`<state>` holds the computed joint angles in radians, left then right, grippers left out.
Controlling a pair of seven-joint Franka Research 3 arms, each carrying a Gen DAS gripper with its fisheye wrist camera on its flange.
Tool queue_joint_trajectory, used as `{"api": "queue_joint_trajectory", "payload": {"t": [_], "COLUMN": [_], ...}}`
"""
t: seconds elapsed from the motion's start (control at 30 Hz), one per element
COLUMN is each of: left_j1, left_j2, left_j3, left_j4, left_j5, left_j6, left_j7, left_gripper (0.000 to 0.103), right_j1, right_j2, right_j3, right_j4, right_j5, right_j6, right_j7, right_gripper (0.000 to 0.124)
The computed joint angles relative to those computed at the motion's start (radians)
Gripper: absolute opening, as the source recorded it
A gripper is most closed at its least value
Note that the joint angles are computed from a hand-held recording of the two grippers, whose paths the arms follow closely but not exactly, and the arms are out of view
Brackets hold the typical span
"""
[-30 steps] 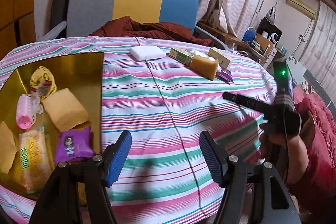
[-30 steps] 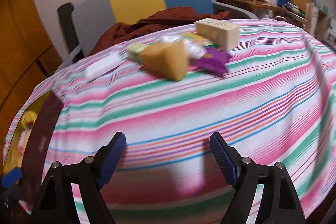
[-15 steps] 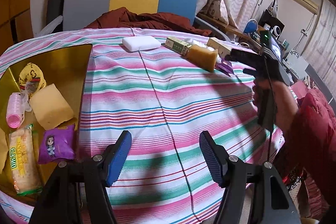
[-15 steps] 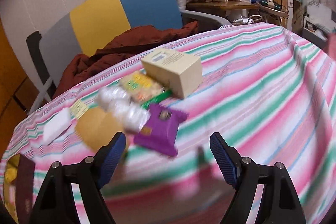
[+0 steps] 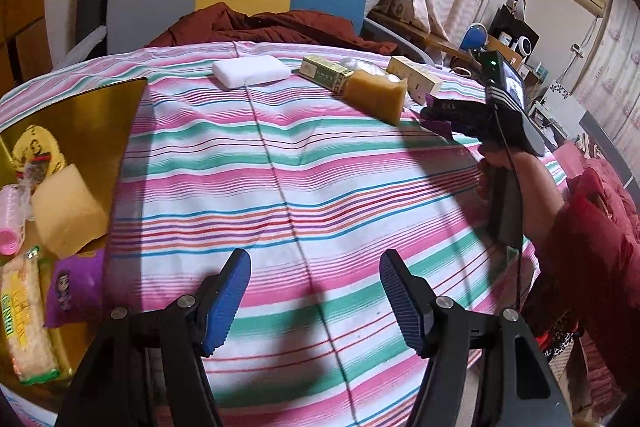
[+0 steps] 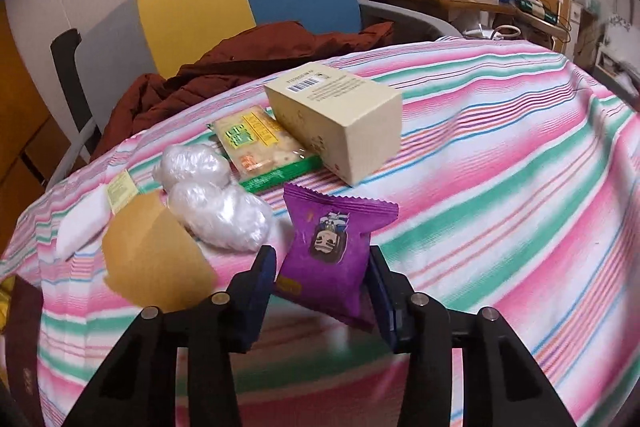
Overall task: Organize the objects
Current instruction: 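Grasp the second purple candy packet with the right gripper while the left grasps a tan sponge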
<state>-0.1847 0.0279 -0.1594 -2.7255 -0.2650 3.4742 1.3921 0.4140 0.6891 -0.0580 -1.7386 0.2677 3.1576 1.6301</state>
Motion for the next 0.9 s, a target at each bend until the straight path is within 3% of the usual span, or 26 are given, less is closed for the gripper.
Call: {"api": "queue_joint_trajectory", "payload": {"t": [0.3,0.43,0.5,0.57,0.7,0.8,0.9], "left_j1": [0.035,0.093,0.16,0.13,0.066,0.082,0.069], "left_j2": [0.108,0.19,0.244,0.295,0.381,0.445,0.497], "left_j3": [0.021,-0.011,-0.068,-0.039,0.024,0.008,0.03], "left_j4": [0.151,0.271,0.346,0.429,0.576,0.676,0.758], "left_j5": [0.253,0.394,0.469,0.5,0.538,0.553,0.556], "left_j6": [-0.063,-0.11,-0.13,-0.165,-0.217,-0.241,-0.253], "left_j7": [-0.155,-0.224,-0.251,-0.251,-0.247,-0.242,-0.252], "left_gripper": [0.068,0.068,0.071,0.081,0.081,0.081,0.082], "right_j1": [-0.036,-0.005,-0.014,-0.006,0.023,0.022,0.016], "right_j2": [-0.043,-0.037,-0.036,-0.033,-0.029,-0.028,-0.026], "right_j3": [0.03,0.002,0.013,0.006,-0.024,-0.02,-0.013], "right_j4": [-0.103,-0.102,-0.104,-0.103,-0.099,-0.102,-0.102], "right_j5": [0.042,0.058,0.064,0.072,0.082,0.088,0.094], "right_j6": [0.097,0.108,0.117,0.121,0.117,0.128,0.135], "right_j7": [-0.022,-0.03,-0.037,-0.042,-0.045,-0.05,-0.057], "right_gripper": [0.046,0.046,0.046,0.046,0.047,0.047,0.047]}}
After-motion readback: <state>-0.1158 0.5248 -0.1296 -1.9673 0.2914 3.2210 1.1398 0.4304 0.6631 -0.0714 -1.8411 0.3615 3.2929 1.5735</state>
